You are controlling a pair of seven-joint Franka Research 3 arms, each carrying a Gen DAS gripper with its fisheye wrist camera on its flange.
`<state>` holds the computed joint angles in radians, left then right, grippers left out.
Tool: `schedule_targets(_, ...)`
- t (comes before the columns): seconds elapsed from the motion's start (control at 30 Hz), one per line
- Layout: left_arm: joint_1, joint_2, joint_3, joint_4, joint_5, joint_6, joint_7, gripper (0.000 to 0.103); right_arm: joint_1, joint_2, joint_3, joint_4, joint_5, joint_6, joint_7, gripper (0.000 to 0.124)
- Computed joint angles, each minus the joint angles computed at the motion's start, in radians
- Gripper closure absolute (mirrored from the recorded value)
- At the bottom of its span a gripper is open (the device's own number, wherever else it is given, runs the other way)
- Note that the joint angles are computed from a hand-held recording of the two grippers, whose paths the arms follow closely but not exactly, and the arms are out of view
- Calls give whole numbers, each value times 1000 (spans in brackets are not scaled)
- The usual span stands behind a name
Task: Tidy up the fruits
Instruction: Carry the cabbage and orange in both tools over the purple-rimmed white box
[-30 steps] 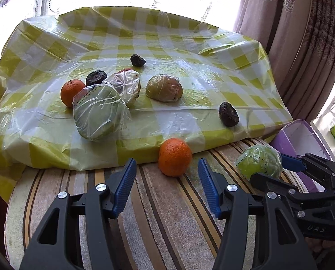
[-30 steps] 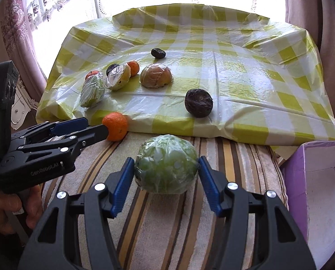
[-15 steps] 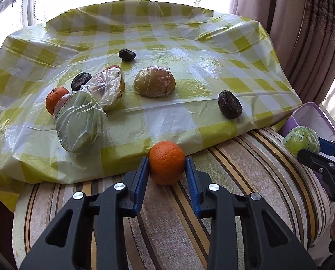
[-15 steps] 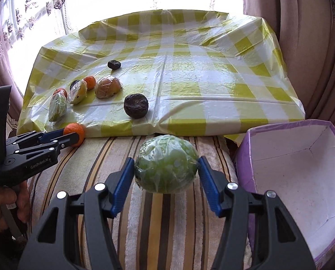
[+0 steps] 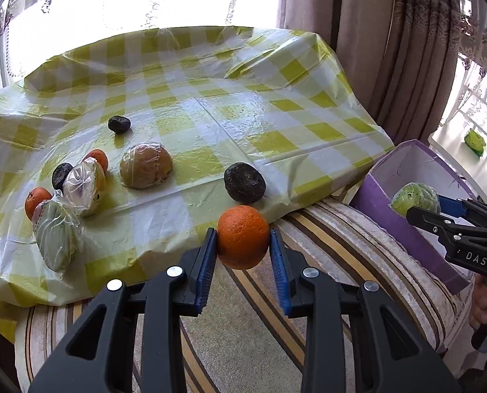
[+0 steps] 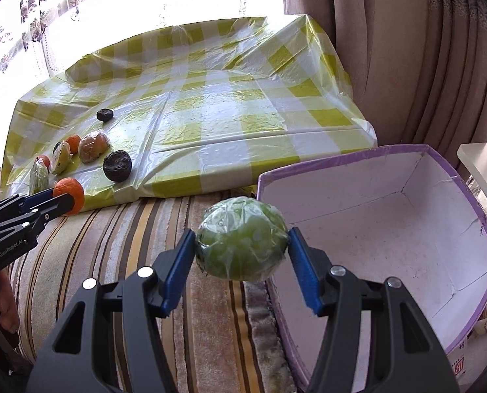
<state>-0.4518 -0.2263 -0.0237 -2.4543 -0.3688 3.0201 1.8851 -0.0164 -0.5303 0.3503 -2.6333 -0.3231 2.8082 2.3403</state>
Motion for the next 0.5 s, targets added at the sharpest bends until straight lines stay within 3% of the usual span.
schedule_targets(0.1, -67, 20, 13, 35, -55, 1, 78, 73, -34, -30, 8, -21, -18, -17, 25, 66)
schedule_targets(0.27, -180, 71, 22, 129, -268, -27, 304, 73, -80, -81, 4, -65, -34, -41, 59, 66)
schedule_targets(0.37, -195, 115, -15, 185, -338, -41, 389, 72, -103, -100, -9, -89, -37, -58, 69, 66)
schedule_targets(0.5, -170, 191, -85, 261, -325, -76, 397, 73, -135, -116, -14, -111, -51, -91, 86, 66)
